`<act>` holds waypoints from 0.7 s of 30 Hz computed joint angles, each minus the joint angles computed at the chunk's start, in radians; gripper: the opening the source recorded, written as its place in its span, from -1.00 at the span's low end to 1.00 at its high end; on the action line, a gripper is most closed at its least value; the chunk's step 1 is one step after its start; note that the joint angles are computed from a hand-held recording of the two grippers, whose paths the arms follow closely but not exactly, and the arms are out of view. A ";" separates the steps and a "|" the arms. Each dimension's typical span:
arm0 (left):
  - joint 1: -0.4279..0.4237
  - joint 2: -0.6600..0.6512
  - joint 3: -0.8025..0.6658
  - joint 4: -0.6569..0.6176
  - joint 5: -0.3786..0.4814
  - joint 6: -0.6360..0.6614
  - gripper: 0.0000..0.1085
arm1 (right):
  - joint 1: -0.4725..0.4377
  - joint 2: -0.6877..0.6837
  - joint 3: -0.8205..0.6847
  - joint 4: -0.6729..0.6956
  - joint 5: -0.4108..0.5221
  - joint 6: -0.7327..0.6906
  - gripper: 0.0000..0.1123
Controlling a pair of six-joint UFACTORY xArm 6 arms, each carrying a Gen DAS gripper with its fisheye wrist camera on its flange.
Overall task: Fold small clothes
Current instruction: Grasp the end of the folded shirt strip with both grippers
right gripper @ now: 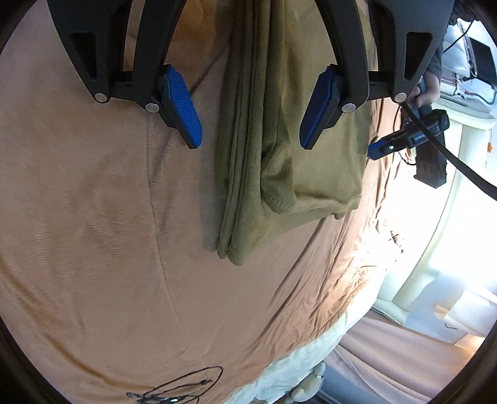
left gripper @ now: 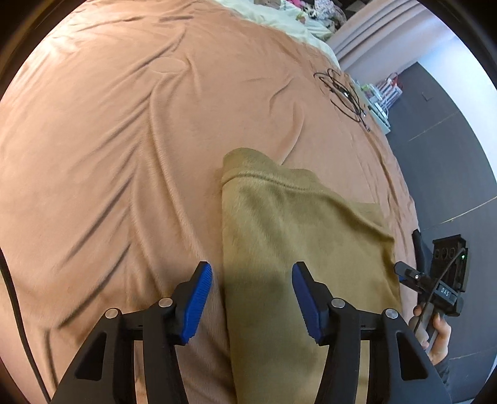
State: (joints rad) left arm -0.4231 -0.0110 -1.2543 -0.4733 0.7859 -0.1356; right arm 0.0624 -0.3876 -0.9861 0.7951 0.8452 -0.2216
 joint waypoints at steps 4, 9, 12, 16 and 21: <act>0.001 0.058 -0.048 0.011 0.009 -0.011 -0.13 | -0.021 0.060 -0.045 0.050 0.020 -0.068 0.14; 0.006 0.117 -0.097 -0.002 -0.002 -0.012 -0.21 | -0.022 0.103 -0.079 0.039 0.032 -0.096 0.13; -0.001 0.138 -0.115 0.016 -0.014 -0.030 -0.35 | -0.003 0.128 -0.108 -0.003 0.025 -0.081 0.00; -0.006 0.167 -0.152 0.049 -0.004 -0.054 -0.56 | 0.031 0.126 -0.118 -0.111 -0.008 0.017 -0.31; -0.015 0.161 -0.171 0.104 0.007 -0.101 -0.83 | 0.099 0.113 -0.127 -0.285 -0.042 0.125 -0.67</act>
State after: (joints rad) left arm -0.4376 0.1501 -1.4250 -0.3695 0.7927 -0.2369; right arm 0.1617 -0.2748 -1.1126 0.5100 0.8029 -0.0964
